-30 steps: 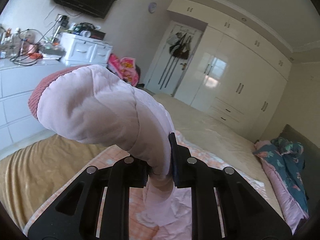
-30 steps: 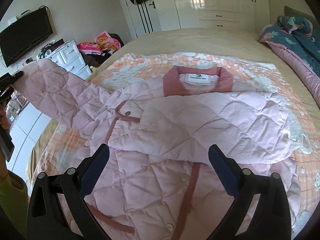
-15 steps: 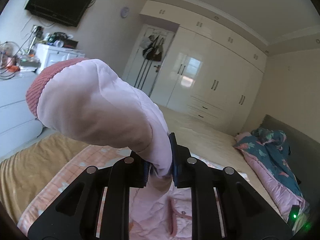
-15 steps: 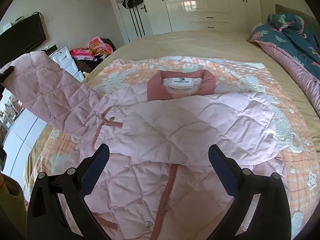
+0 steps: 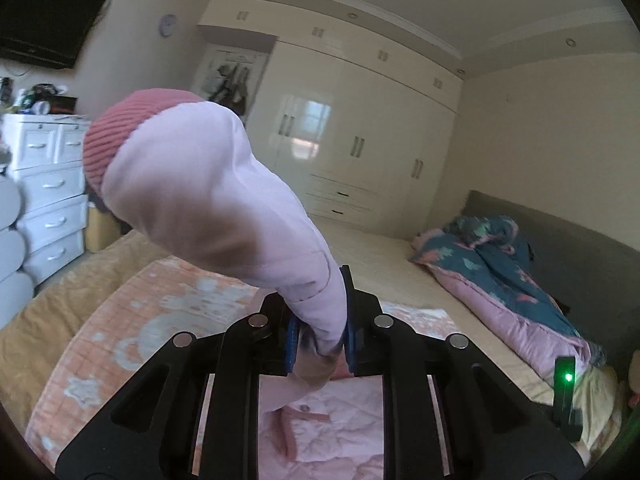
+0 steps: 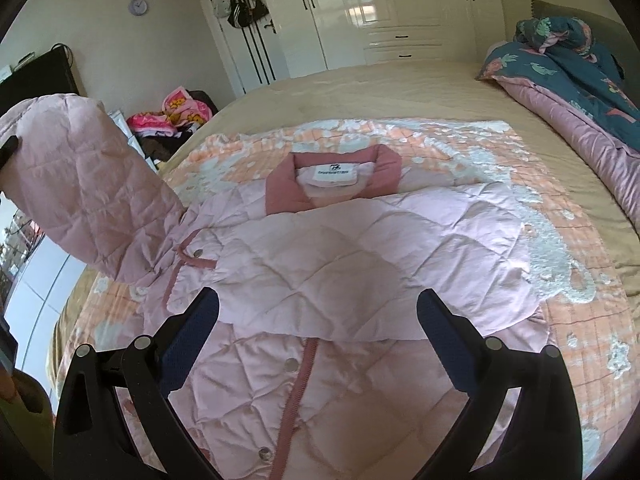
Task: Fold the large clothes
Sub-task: 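Lift the held sleeve up off the bed with the left tool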
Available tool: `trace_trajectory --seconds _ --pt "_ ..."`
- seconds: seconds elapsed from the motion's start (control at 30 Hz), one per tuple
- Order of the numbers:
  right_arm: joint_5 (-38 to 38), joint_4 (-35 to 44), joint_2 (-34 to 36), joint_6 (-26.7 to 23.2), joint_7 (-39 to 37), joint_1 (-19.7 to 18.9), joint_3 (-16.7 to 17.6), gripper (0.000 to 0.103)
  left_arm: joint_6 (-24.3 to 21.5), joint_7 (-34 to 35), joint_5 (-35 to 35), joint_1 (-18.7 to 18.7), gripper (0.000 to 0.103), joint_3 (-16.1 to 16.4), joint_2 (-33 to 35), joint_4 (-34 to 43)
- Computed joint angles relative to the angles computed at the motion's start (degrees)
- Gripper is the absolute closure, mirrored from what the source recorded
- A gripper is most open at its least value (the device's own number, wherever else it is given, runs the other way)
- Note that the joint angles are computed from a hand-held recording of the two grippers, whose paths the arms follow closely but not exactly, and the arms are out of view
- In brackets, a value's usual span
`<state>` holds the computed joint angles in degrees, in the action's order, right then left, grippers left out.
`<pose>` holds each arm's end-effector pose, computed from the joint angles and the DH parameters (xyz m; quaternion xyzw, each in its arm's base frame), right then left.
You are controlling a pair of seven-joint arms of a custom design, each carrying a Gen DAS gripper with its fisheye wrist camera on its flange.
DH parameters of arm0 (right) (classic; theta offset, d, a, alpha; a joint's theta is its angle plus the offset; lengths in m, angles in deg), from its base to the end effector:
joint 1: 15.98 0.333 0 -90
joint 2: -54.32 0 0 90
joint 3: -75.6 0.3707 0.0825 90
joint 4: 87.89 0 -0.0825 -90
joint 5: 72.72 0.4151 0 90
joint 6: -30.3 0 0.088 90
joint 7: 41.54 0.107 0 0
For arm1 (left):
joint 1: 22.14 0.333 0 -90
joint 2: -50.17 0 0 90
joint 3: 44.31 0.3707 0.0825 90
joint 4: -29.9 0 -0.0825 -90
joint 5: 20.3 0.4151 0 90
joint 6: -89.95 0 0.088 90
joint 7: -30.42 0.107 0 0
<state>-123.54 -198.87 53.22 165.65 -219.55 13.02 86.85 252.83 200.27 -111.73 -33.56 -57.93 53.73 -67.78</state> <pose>0.4796 0.3944 0.5871 -0.5074 0.7559 -0.2671 0.3160 0.6165 -0.2242 0.6719 -0.4006 0.6527 -0.6184 0.1762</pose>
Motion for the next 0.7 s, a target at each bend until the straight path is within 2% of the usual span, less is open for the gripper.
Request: trace_trajectory --seconds 0.13,0.27,0.47,0.7 --pt "-0.17 -2.29 -1.72 0.73 1.21 -0.70 -0.27 0.004 -1.96 3.78 -0.50 -0.64 0.093 -0.63 0.32 -0.27" --pt "-0.57 -4.90 -3.64 1.65 2.83 -1.73 -0.06 0.004 -4.57 4.71 0.24 -1.25 0.093 -0.98 0.22 -1.55" --pt "-2.83 -10.83 -8.09 3.33 9.59 -4.30 0.62 0.004 -5.15 9.50 2.09 -2.89 0.093 -1.91 0.18 -3.76" --pt "-2.11 -16.57 -12.54 5.66 14.35 -7.53 1.23 0.004 -5.65 6.33 9.66 -4.63 0.093 -3.11 2.48 -4.49"
